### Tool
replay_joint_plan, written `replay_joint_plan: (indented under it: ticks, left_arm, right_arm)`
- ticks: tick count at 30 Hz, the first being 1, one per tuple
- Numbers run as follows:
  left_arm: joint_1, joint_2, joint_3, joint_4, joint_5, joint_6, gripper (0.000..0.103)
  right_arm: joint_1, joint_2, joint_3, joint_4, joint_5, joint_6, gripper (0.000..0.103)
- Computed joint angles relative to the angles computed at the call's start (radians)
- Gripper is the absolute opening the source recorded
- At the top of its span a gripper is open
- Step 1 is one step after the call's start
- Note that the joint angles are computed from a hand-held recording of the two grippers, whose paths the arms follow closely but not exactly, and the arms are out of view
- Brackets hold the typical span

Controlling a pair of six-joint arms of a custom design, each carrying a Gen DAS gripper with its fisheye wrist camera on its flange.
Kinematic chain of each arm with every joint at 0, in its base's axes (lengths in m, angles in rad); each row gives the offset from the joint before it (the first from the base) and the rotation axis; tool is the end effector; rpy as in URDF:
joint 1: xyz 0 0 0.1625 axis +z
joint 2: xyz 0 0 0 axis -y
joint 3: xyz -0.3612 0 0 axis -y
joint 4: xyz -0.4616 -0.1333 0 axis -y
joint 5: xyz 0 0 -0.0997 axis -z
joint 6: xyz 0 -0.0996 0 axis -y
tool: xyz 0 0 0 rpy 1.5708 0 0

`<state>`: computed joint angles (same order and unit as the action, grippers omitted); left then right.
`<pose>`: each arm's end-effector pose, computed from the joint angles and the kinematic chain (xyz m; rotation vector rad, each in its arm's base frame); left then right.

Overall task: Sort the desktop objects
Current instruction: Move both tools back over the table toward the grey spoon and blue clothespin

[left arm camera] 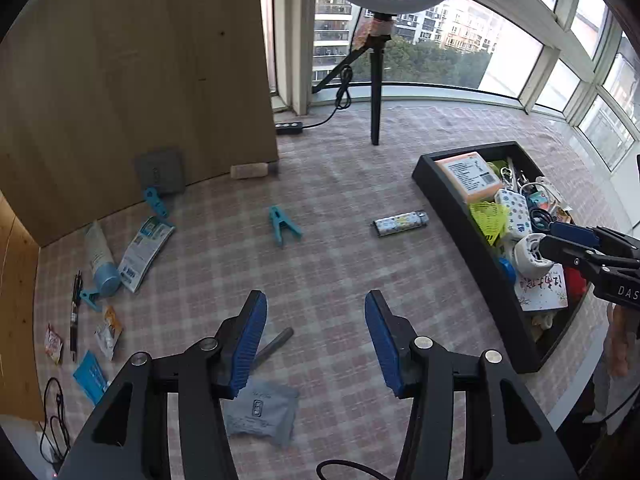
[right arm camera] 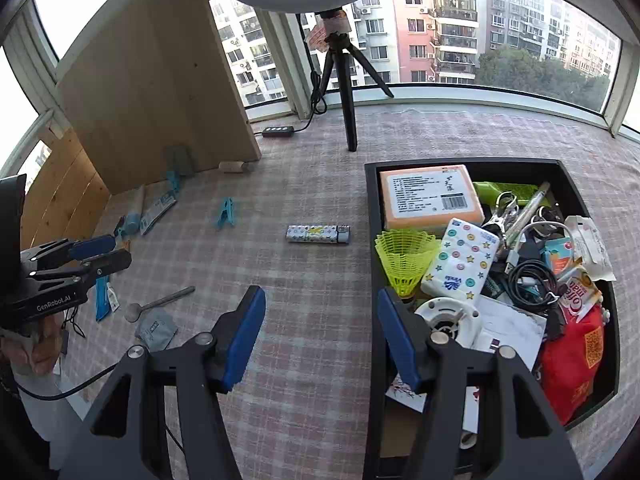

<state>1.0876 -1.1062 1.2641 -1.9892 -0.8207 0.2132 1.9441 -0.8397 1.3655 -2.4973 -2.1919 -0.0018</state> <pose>-0.1623 -0.7424 0.3681 0.7017 2.2955 -0.4382 0.3487 -0.6837 0.1640 0.3095 -2.5148 0.6545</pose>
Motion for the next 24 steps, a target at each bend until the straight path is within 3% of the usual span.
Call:
replay_joint_plan:
  ticks: [7,12,16,24]
  left_arm:
    - [0.090,-0.152,0.094,0.031,0.062,-0.091,0.049]
    - [0.128,-0.223,0.170,0.021,0.071,-0.090,0.049]
    - [0.149,-0.236,0.186,0.025,0.050,-0.111,0.049]
    - [0.142,-0.184,0.170,-0.006,0.028,0.001,0.049]
  right_arm:
    - [-0.004,0.054,-0.002,0.039,0.069,0.046,0.058]
    - [0.012,0.122,-0.031,0.066,0.069,0.047,0.058]
    - [0.017,0.169,-0.070,0.099,0.109,0.061,0.058]
    - [0.023,0.319,-0.290,0.204,0.055,0.047,0.058]
